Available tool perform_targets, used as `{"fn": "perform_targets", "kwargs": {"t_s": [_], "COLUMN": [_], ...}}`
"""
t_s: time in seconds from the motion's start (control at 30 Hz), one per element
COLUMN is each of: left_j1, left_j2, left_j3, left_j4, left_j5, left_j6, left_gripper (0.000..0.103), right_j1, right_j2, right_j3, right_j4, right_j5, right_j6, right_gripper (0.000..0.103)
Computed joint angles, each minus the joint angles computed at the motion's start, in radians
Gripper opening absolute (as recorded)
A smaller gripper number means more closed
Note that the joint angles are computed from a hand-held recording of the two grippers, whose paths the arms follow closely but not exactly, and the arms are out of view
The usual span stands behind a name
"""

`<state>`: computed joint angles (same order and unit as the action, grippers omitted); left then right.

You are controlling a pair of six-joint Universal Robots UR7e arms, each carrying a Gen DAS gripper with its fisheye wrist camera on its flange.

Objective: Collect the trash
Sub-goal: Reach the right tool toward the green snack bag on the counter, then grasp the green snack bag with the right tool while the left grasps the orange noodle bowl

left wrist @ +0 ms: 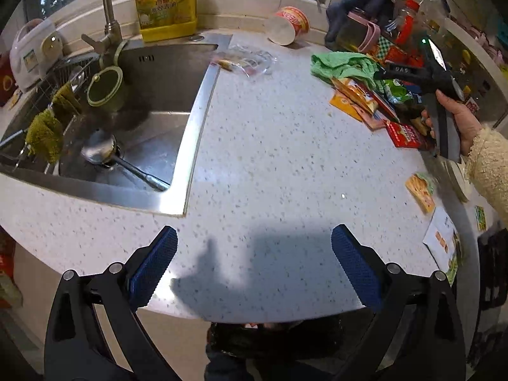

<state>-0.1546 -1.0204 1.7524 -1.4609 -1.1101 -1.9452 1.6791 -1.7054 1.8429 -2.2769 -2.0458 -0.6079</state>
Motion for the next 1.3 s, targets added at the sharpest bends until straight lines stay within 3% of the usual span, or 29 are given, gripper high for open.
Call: {"fn": "perform_targets", "kwargs": {"t_s": [0.07, 0.1, 0.13, 0.17, 0.2, 0.33, 0.5, 0.63, 0.7, 0.8, 0.87, 1.0, 1.17, 1.27, 1.3], "left_j1": [0.007, 0.008, 0.009, 0.011, 0.013, 0.025, 0.051, 0.087, 0.133, 0.217, 0.305, 0.473, 0.555, 0.563, 0.560], "left_j2": [0.007, 0.007, 0.008, 0.012, 0.016, 0.022, 0.013, -0.011, -0.031, -0.057, -0.067, -0.059, -0.023, -0.005, 0.003], "left_j3": [-0.012, -0.014, -0.015, -0.021, -0.027, -0.029, -0.004, 0.037, 0.053, 0.047, 0.031, 0.003, -0.023, -0.034, -0.046], "left_j4": [0.017, 0.016, 0.014, 0.019, 0.023, -0.011, -0.093, -0.212, -0.259, -0.228, -0.221, -0.285, -0.284, -0.256, -0.226], "left_j5": [-0.003, 0.000, 0.004, 0.007, 0.009, 0.032, 0.069, 0.171, 0.233, 0.312, 0.352, 0.339, 0.292, 0.311, 0.327], "left_j6": [-0.004, -0.004, -0.001, 0.006, 0.013, 0.059, 0.128, 0.239, 0.310, 0.326, 0.367, 0.485, 0.546, 0.547, 0.543], "left_gripper": [0.095, 0.095, 0.095, 0.095, 0.095, 0.095, 0.095, 0.095, 0.095, 0.095, 0.095, 0.095, 0.095, 0.083, 0.069], "right_j1": [-0.001, 0.000, 0.001, -0.010, -0.021, -0.007, -0.013, -0.036, -0.046, -0.059, -0.074, -0.061, -0.034, -0.016, -0.013], "right_j2": [-0.008, -0.014, -0.014, -0.020, -0.033, -0.080, -0.175, -0.288, -0.353, -0.436, -0.485, -0.538, -0.572, -0.574, -0.574], "right_j3": [0.020, 0.027, 0.022, 0.003, -0.011, -0.011, -0.032, -0.020, -0.004, 0.014, 0.024, 0.045, 0.062, 0.070, 0.072], "right_j4": [-0.032, -0.052, -0.053, -0.013, 0.018, 0.028, 0.123, 0.199, 0.246, 0.318, 0.365, 0.406, 0.436, 0.428, 0.424], "right_j5": [0.003, -0.010, -0.019, 0.009, 0.043, 0.060, 0.177, 0.309, 0.365, 0.419, 0.453, 0.464, 0.446, 0.439, 0.441], "right_j6": [-0.033, -0.049, -0.044, -0.019, 0.002, -0.008, 0.049, 0.094, 0.106, 0.118, 0.128, 0.169, 0.188, 0.205, 0.211], "right_gripper": [0.095, 0.078, 0.054, 0.052, 0.043, 0.027, 0.023, 0.023, 0.023, 0.023, 0.023, 0.024, 0.024, 0.024, 0.024]}}
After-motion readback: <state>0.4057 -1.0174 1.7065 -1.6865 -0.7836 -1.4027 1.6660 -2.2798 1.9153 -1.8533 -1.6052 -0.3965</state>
